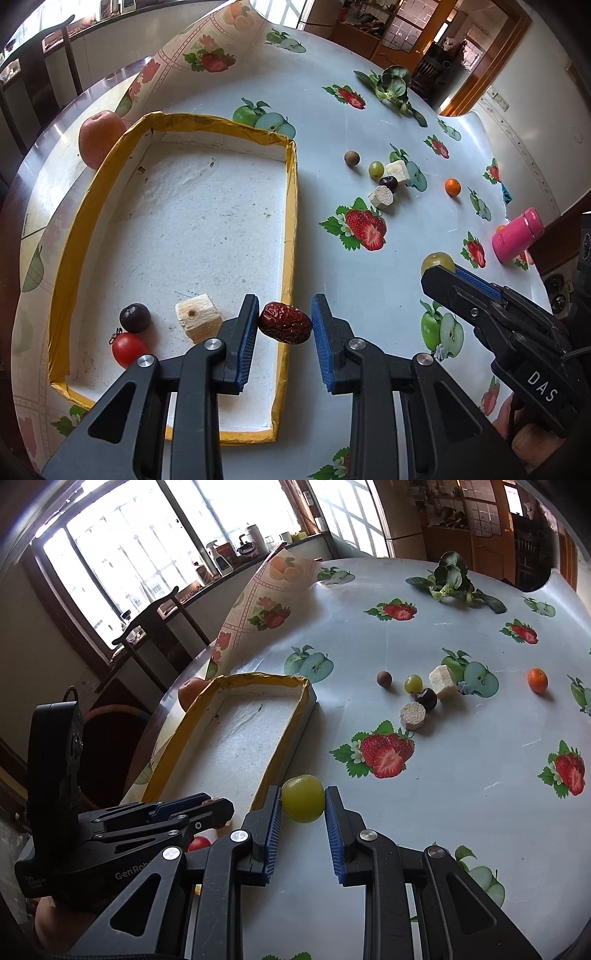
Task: Organize fruits
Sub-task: 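Grasp the green grape with the right gripper, then carry the red date and the green grape over the tray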
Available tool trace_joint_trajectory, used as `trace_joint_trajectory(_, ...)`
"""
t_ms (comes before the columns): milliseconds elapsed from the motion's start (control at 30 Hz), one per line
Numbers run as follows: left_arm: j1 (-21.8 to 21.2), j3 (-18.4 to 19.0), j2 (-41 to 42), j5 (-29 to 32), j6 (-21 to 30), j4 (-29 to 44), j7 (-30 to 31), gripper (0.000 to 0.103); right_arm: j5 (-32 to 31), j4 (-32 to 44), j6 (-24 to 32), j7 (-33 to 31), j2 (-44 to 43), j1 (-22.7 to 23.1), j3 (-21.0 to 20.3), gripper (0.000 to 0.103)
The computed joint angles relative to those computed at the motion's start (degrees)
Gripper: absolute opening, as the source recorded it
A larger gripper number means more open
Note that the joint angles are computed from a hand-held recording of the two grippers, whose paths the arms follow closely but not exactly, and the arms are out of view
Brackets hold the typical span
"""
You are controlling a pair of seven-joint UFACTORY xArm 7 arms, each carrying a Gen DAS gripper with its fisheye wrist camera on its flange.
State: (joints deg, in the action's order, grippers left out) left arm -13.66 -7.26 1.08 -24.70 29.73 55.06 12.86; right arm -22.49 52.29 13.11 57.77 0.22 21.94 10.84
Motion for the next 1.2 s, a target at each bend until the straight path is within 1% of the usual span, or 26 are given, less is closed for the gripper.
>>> trace_joint_trajectory(300, 1.0, 0.8, 0.1, 0.6, 0.0, -0.3, 0.0, 0.027, 1.2, 2.5, 0.4, -1.6, 2.6, 1.6, 0.0, 0.024)
trace_joint_trajectory(600, 3.1, 1.7, 1.9, 1.6, 0.6, 0.7, -0.6, 0.027, 4.6, 6.7, 1.0, -5.8, 7.1, 4.1, -0.8, 0.024)
trace_joint_trajectory(800, 4.6, 1.9, 4.2, 2.7, 1.1, 3.0, -1.1, 0.027, 6.9, 9.9, 1.3, -8.8, 10.1, 5.3, -1.5, 0.024)
trace_joint_trajectory(933, 5.4, 2.1, 6.6, 4.6, 1.4, 5.6, -2.4, 0.027, 9.1, 13.2, 1.7, -11.8, 12.9, 5.6, -1.6, 0.024)
trace_joint_trajectory(1067, 6.2, 2.4, 9.9, 7.5, 1.7, 9.1, -4.6, 0.027, 11.5, 18.3, 2.3, -15.2, 17.6, 6.0, -1.7, 0.024)
trace_joint_trajectory(1200, 7.0, 2.7, 13.3, 10.3, 2.6, 12.5, -7.1, 0.027, 12.7, 25.7, 5.8, -18.2, 23.6, 7.4, -2.5, 0.024)
